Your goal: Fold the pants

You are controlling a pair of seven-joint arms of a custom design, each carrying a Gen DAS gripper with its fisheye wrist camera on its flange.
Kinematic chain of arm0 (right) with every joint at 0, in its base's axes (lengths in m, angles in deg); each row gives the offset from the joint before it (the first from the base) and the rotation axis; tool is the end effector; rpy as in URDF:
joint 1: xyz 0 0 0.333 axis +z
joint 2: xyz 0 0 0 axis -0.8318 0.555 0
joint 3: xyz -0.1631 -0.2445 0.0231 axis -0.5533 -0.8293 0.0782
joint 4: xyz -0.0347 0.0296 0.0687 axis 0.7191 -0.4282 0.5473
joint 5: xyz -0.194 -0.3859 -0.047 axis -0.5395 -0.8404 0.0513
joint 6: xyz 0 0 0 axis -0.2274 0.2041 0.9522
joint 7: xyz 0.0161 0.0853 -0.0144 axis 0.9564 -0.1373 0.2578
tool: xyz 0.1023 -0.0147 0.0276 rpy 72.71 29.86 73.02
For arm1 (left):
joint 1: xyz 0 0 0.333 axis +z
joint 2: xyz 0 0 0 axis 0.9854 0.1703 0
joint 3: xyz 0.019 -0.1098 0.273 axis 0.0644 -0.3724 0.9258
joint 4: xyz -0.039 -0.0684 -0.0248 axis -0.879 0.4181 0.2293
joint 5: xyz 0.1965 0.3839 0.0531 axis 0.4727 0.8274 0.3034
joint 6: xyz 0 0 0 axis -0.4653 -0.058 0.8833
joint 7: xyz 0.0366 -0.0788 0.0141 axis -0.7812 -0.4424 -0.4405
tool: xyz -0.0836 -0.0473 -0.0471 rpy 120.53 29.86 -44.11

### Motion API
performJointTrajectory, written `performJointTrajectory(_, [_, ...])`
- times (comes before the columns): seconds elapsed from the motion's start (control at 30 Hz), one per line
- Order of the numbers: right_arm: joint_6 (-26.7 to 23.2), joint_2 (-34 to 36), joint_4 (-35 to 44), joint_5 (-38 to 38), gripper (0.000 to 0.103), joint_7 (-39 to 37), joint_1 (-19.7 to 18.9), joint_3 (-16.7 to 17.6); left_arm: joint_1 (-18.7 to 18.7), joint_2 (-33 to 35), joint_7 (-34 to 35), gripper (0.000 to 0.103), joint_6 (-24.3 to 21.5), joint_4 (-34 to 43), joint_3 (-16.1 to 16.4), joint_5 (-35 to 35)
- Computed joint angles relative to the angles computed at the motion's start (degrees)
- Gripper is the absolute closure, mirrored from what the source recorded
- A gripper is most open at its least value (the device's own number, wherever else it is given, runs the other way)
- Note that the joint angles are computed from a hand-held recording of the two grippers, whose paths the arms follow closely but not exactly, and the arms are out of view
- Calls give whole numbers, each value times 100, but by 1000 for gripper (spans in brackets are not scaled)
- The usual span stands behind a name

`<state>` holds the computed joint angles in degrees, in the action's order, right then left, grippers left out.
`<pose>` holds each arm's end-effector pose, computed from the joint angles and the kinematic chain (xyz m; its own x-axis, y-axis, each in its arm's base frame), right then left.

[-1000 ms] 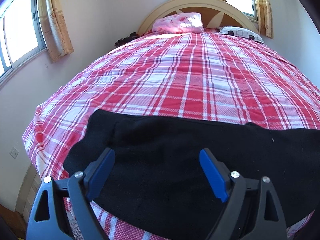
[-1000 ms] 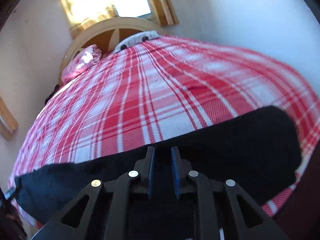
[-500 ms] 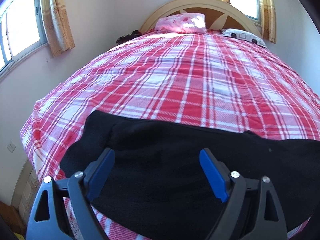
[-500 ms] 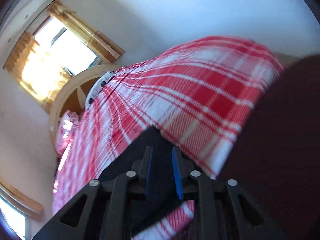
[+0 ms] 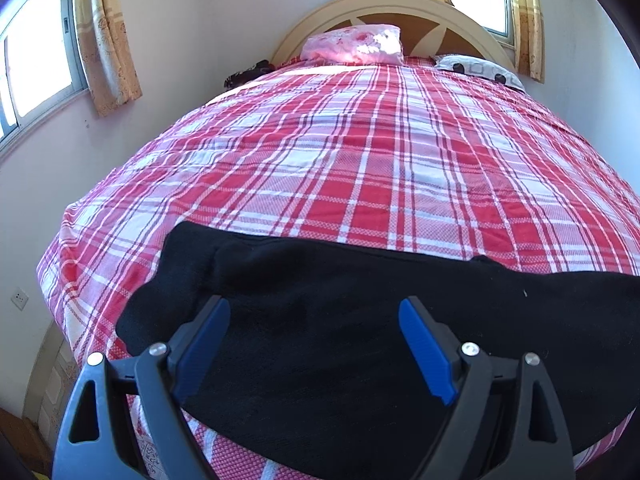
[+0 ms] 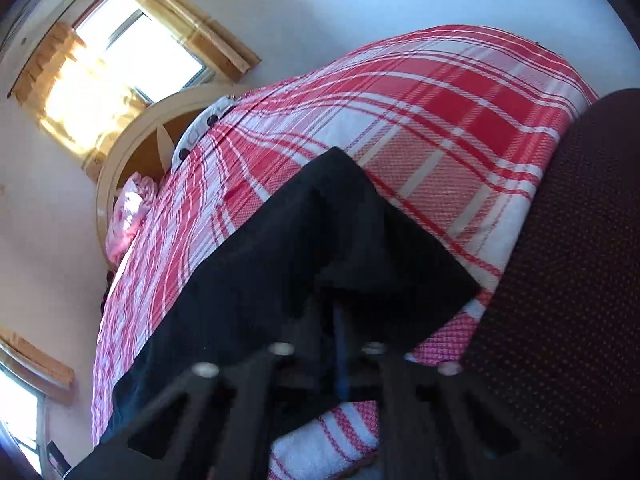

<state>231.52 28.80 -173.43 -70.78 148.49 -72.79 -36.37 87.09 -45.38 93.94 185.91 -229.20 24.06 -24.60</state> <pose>0.3383 -0.1206 0.4559 -0.6229 -0.5692 -0.5367 -0.2655 0.7991 -0.5395 0.5094 -0.0801 0.4852 0.2027 -0.9759 -0.0812 -0.7038 -0.0875 -0.7050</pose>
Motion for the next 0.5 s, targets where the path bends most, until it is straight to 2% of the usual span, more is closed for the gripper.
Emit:
performJointTrajectory(0.07, [90, -303, -33, 108, 99, -58, 162, -145, 54, 5, -63, 14, 14, 33, -51, 110])
performJointTrajectory(0.13, [96, -625, -11, 124, 99, -101, 160, -122, 12, 26, -40, 14, 70, 52, -16, 72])
performJointTrajectory(0.23, [15, -1048, 10, 266, 99, -162, 226, -318, -51, 56, 68, 14, 129, 62, 29, -10])
performJointTrajectory(0.33, [-714, -1028, 126, 234, 99, -143, 24, -248, -87, 100, 155, 14, 100, 70, 38, -76])
performJointTrajectory(0.43, [-1522, -731, 191, 128, 98, -227, -172, -338, -115, 112, 237, 14, 18, 94, 55, -134])
performJointTrajectory(0.5, [-1868, -726, 139, 180, 98, 27, -356, -338, -25, 65, 114, 14, 14, 86, -15, -2])
